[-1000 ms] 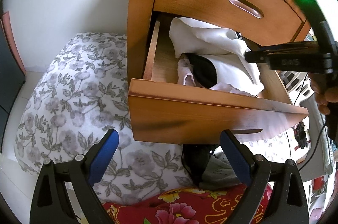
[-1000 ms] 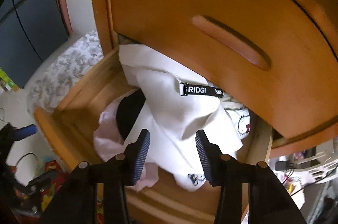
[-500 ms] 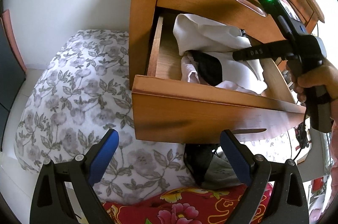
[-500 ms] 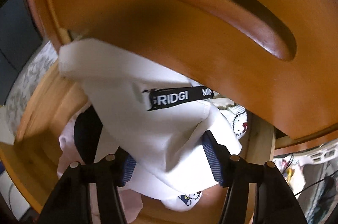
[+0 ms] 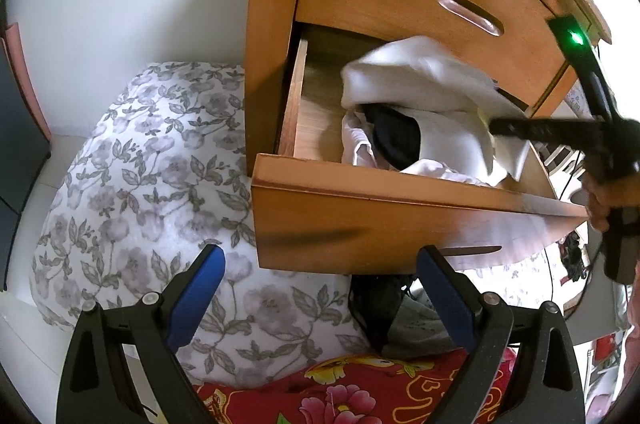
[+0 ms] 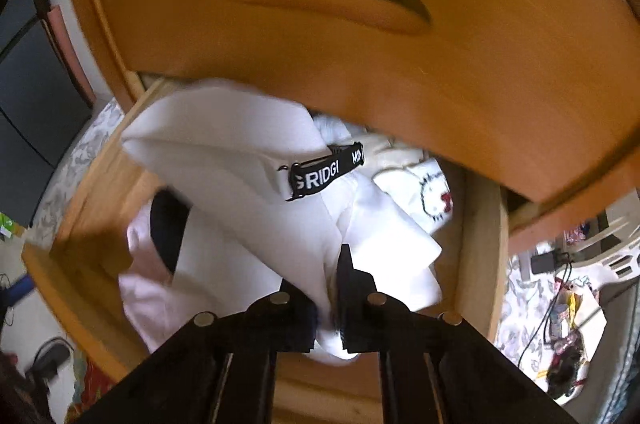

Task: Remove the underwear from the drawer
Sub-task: 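Lift the white shirt up out of the drawer with the right gripper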

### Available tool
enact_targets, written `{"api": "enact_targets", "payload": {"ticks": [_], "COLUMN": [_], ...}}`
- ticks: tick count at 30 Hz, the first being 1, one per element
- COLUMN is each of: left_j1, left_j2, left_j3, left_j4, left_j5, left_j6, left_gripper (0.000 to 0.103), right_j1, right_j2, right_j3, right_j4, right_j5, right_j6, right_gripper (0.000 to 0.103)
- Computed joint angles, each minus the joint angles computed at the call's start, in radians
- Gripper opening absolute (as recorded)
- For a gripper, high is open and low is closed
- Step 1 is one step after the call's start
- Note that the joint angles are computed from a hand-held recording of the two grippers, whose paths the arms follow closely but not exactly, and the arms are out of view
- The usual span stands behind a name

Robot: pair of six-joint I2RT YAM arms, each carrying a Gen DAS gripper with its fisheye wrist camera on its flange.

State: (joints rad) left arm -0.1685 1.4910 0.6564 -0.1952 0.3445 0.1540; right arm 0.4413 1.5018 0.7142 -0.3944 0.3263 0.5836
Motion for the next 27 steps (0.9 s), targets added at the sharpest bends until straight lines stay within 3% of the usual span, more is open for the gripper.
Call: {"api": "enact_targets", "payload": {"ticks": [11,19,27], "left_j1": [-0.041,-0.041,-0.052], "left_j2": [-0.048,-0.14,-0.241], "left_j3": [-0.013,-0.03,-0.048], "left_j4": [-0.021,-0.065,-0.113], "left_j5": [-0.01,-0.027,-0.037], "left_j6": [-0.007,-0.009,-0.013], "left_gripper": [0.097,0.097,0.097], "right_j1": [0.079,0.197,0.352], "right_j2": [-0.364,-0.544,-0.677], "right_j3": [-0.2,-0.137,-0.041], "right_j4": [-0.113,-0.167,-0.372], "right_j5": [0.093,0.303,0.472], "right_j6": [0.193,0.268,0.398], "right_gripper": [0.008,0.008,0.008]}}
